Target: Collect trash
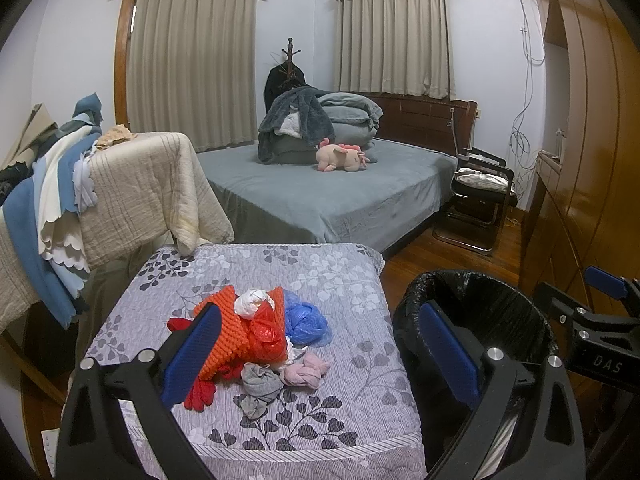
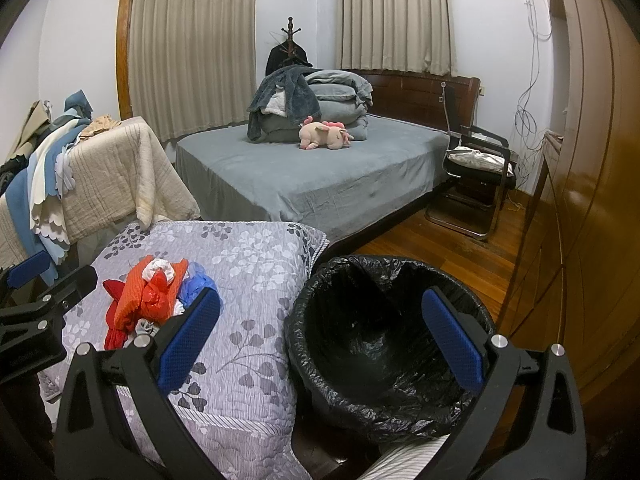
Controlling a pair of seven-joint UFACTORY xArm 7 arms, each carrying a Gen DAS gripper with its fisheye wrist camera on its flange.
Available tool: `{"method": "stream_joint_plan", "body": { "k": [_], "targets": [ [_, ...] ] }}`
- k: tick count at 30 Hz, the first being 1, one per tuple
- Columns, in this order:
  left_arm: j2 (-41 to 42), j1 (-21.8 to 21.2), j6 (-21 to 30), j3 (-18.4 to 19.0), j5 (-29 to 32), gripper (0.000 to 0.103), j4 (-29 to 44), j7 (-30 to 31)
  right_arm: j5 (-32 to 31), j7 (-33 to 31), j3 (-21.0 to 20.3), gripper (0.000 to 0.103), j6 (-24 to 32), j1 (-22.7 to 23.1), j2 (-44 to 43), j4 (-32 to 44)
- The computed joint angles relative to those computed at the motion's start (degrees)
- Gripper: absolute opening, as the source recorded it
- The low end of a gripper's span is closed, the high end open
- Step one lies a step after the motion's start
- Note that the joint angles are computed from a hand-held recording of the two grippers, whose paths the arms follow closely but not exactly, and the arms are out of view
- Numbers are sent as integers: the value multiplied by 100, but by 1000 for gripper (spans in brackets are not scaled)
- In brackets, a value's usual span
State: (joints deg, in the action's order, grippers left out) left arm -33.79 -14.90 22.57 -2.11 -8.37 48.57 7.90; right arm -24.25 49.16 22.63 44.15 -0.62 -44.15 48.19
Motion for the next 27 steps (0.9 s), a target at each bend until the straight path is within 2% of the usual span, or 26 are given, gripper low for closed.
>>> {"method": "stream_joint_plan", "body": {
  "k": [20,27],
  "targets": [
    [-9,8,28,-11,20,97,1,-49,-44,22,-32,98,-25,22,87,47],
    [-37,0,-22,58,-12,97,-116,-4,-118,158,111,98,-111,3,266,128]
  ]
}}
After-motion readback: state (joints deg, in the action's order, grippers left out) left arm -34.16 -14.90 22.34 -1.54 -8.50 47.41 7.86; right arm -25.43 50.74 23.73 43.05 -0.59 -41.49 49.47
